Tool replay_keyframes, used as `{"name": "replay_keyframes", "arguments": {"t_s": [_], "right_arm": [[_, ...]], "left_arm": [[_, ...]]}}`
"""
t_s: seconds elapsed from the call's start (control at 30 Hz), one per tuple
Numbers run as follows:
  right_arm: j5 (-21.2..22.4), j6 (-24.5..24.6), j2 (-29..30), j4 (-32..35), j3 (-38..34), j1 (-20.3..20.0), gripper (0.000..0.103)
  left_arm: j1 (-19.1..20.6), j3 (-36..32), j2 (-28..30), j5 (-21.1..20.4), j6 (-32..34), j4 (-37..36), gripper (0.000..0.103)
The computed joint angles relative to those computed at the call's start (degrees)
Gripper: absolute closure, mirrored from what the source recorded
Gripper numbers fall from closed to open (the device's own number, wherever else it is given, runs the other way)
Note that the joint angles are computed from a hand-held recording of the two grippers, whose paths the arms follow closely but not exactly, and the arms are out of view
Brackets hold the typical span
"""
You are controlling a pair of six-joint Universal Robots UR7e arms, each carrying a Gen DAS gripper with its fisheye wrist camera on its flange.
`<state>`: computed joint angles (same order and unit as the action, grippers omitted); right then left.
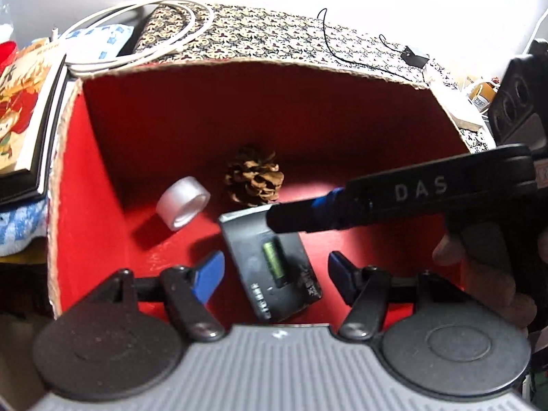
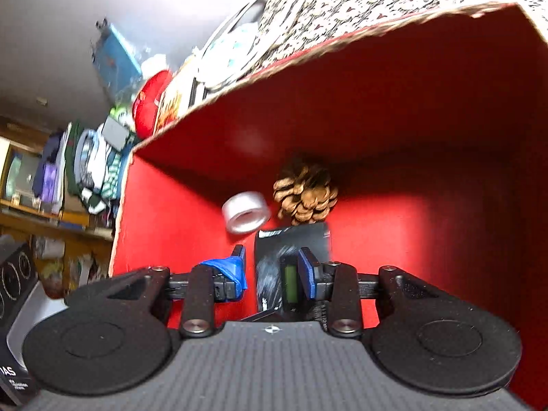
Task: Organize rigid objects
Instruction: 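Carry the black device over the red box and lower it inside, then open the right gripper to drop the device and withdraw it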
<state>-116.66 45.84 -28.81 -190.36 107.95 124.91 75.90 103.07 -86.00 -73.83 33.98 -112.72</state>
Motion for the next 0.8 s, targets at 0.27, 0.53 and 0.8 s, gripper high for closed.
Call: {"name": "replay_keyframes", "arguments": {"t_s": [0.27,0.53,0.8], "right_arm": [[-1.8,0.5,0.0,-2.1,0.4,0.1,0.085],[-7.6,-0.2,1.4,-1.6,-1.8,1.9,0.085],[-13.6,-1.2,3.0,-2.8,-3.2,3.6,0.085]], "left_arm": [[-1.0,3.3,-1.6,2.5,1.0,-5.5,0.037],[-1.8,7.7,-3.7,4.5,2.6,-13.5,0.037],[-2.8,11.2,-5.0,7.1,4.1,-20.3,0.037]]}}
